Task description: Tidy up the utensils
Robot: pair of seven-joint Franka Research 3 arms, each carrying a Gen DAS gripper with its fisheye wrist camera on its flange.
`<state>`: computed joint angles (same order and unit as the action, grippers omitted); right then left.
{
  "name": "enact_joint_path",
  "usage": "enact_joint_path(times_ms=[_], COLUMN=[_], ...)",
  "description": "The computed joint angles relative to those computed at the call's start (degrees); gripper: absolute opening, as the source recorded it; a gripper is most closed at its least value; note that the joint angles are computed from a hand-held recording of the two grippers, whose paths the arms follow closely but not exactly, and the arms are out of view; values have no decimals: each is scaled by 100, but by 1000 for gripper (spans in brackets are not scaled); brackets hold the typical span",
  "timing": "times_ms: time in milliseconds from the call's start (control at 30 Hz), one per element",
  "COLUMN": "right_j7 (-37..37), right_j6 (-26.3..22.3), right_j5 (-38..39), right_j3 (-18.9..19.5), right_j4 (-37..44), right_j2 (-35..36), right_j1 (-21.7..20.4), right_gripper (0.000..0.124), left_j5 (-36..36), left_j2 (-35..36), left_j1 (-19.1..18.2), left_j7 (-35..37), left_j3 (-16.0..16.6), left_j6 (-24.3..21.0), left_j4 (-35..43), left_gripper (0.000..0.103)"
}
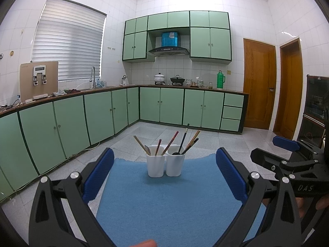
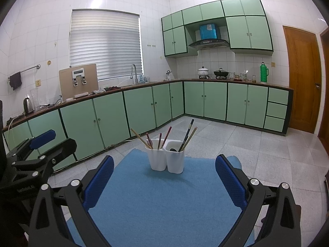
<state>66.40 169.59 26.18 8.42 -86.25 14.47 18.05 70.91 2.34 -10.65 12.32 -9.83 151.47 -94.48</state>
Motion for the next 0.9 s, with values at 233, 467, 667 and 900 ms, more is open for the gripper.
enact_joint_path(times_ms=[233, 467, 667, 900], right_j7=[34, 41, 81, 37], right_j6=[-3, -4, -1, -28], right_j5=[-33, -45, -74, -39], right_j3=[-16, -13, -29, -7], right_j4=[20, 21, 25, 44], right_j2=[21, 21, 22, 24], right_j1=[14, 15, 29, -1], right_gripper=[97, 97, 97, 97], left_j5=[16, 105, 25, -89], left_j2=[11, 32, 44, 65], left_j1=[-10, -54, -84, -104], left_j7=[-48, -118, -56, -8], left_j3=[2, -13, -23, -18], left_j6=[14, -41, -94, -155], left_j4=[9, 16, 34, 71], left_gripper=[96, 96, 96, 96])
